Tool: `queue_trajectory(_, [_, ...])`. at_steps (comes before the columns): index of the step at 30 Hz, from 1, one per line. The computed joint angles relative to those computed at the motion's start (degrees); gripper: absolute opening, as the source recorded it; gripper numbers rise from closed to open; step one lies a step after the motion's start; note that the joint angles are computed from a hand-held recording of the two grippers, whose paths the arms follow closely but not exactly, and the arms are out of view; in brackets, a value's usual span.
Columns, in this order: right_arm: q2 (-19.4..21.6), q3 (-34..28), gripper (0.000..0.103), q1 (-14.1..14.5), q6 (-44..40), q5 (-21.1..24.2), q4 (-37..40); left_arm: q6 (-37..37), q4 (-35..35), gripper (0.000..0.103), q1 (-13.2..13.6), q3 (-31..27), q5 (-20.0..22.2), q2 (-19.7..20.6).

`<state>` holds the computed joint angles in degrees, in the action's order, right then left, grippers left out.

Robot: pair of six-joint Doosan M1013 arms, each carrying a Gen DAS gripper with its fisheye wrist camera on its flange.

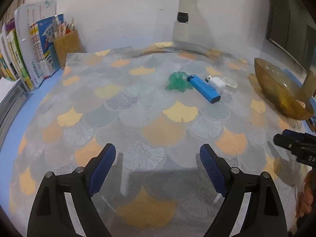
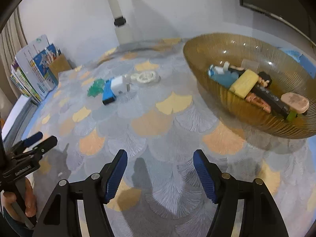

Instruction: Organize rigid objects

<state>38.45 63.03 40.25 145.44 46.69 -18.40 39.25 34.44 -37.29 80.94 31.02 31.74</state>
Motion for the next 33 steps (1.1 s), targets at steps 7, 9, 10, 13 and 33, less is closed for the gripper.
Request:
queue_trajectory(7, [2.5,-4.6,0.07,1.7,-4.6,7.1,-3.5,1.8,-1.7,0.091,-0.1,-1.4,2.8,0.8])
queue_trajectory(9, [2.7,-5.0,0.081,1.9,-4.5,7.9,-4.5,2.3,-1.8,0.091,-0.2,-1.5,3.0,0.8])
queue_trajectory(10, [2.6,-4.9,0.083,1.9,-4.0,7.8,-4.8,2.7,-2.0,0.091,-0.2,-1.7,3.3,0.9])
queue_trajectory(13, [2.1,-4.1,0.084,1.7,-2.5,6.9,-4.7,4.0,-2.9,0.092,-0.1,-2.1,4.0,1.2])
queue_trajectory(33, [10.8,-24.6,0.054,-1.6,-18.9,17.8,9.1,34.9,-26.8,0.088,4.4,-20.8,10.2,10.2])
